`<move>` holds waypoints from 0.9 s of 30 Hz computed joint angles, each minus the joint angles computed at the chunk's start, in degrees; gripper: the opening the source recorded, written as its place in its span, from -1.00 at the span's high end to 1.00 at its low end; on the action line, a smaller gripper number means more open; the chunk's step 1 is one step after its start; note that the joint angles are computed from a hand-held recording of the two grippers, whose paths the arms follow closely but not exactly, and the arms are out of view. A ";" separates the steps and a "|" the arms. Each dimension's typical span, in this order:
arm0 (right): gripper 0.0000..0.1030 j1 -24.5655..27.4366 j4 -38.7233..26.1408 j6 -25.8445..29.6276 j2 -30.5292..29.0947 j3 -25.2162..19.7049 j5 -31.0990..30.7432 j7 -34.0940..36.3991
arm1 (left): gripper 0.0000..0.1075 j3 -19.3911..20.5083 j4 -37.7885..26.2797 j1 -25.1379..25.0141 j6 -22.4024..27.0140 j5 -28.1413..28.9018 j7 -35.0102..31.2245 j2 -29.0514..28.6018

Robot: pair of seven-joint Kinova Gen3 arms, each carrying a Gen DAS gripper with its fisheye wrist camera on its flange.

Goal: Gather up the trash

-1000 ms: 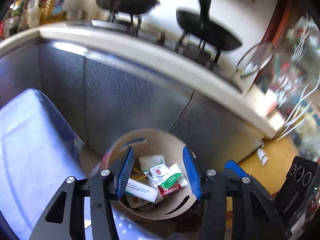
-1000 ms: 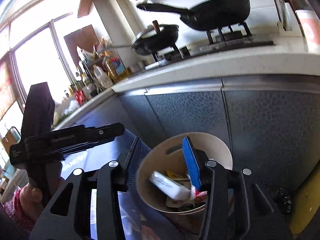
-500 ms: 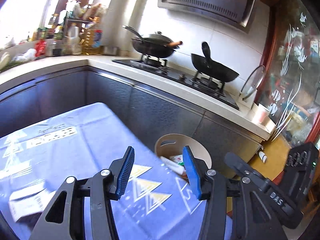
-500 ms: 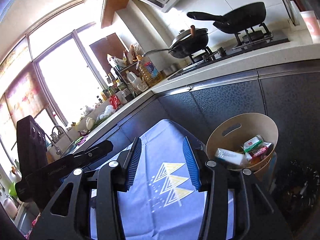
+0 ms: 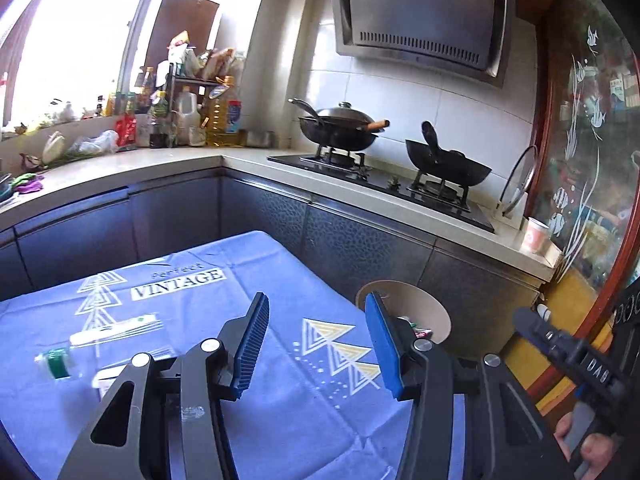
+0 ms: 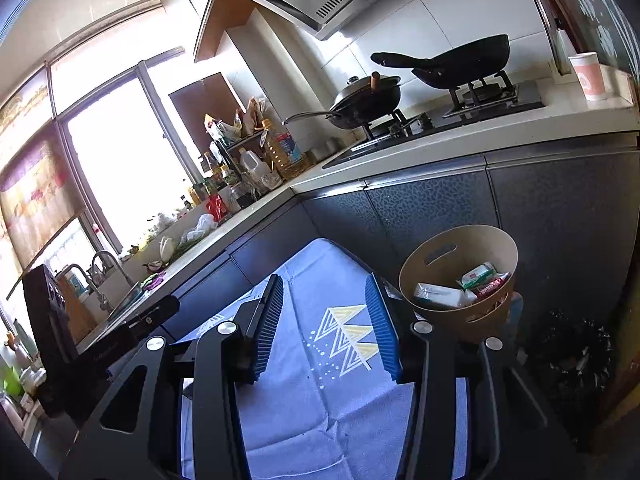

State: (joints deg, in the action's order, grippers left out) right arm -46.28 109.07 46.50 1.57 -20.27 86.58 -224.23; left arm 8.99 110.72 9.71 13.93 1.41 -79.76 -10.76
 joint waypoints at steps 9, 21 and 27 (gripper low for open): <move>0.16 -2.24 -5.86 0.46 3.37 0.37 -0.73 5.59 | 0.07 -9.04 3.77 2.92 -0.18 -2.93 2.46 -3.50; 0.16 -4.69 -15.09 -9.87 10.41 5.54 -12.43 20.41 | 0.07 -26.31 6.03 2.61 1.52 21.95 -25.50 -3.89; 0.16 -5.59 -18.86 -14.09 13.75 8.25 -20.20 28.37 | 0.07 -42.23 0.24 1.66 13.30 35.86 -39.39 1.06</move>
